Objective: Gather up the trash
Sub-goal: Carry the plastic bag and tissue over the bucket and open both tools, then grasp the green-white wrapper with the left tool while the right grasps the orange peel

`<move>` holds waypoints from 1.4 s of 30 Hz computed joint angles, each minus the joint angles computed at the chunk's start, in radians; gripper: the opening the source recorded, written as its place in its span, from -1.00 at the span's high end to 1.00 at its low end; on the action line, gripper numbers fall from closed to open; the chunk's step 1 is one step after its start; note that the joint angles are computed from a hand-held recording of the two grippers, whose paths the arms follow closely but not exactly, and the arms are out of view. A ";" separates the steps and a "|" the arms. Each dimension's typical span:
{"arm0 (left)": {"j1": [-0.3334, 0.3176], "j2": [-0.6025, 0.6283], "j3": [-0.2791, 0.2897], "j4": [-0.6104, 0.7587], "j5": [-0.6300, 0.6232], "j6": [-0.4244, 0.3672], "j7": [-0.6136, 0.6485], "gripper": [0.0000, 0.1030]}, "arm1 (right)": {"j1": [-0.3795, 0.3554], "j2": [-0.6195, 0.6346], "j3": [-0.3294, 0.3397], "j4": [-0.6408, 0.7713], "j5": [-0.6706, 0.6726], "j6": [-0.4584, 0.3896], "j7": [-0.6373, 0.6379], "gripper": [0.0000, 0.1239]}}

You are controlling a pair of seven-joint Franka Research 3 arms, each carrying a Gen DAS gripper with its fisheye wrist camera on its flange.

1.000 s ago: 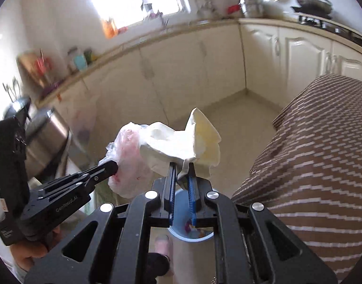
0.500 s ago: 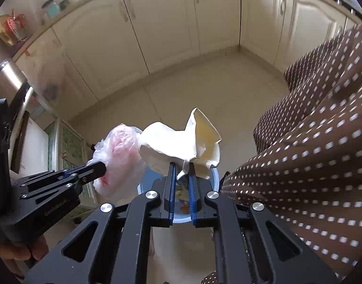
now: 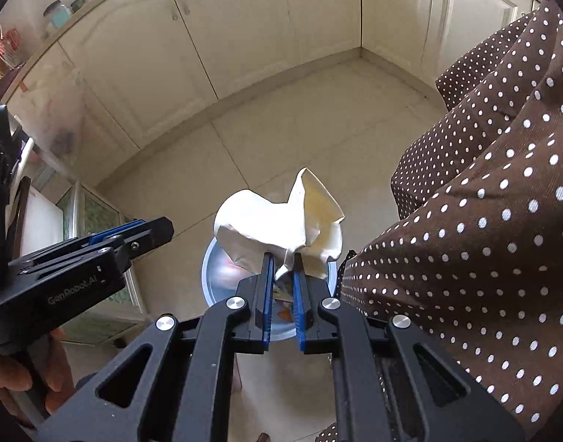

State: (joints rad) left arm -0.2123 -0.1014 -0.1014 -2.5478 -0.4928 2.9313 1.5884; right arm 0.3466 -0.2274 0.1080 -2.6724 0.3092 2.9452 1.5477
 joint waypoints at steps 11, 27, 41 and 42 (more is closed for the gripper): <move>-0.031 -0.071 0.033 -0.057 0.003 -0.010 -0.021 0.27 | 0.016 0.064 -0.016 0.054 0.033 -0.011 -0.058 0.85; -0.028 -0.114 0.065 -0.081 0.037 0.005 -0.071 0.25 | 0.014 0.128 -0.006 0.142 0.081 -0.006 -0.117 0.59; -0.101 -0.277 0.080 -0.080 0.145 -0.003 -0.119 0.25 | -0.068 -0.196 0.030 -0.005 -0.123 -0.015 0.033 0.46; -0.108 -0.289 0.079 -0.078 0.160 -0.002 -0.128 0.25 | -0.072 -0.235 0.025 -0.018 -0.122 -0.019 0.029 0.46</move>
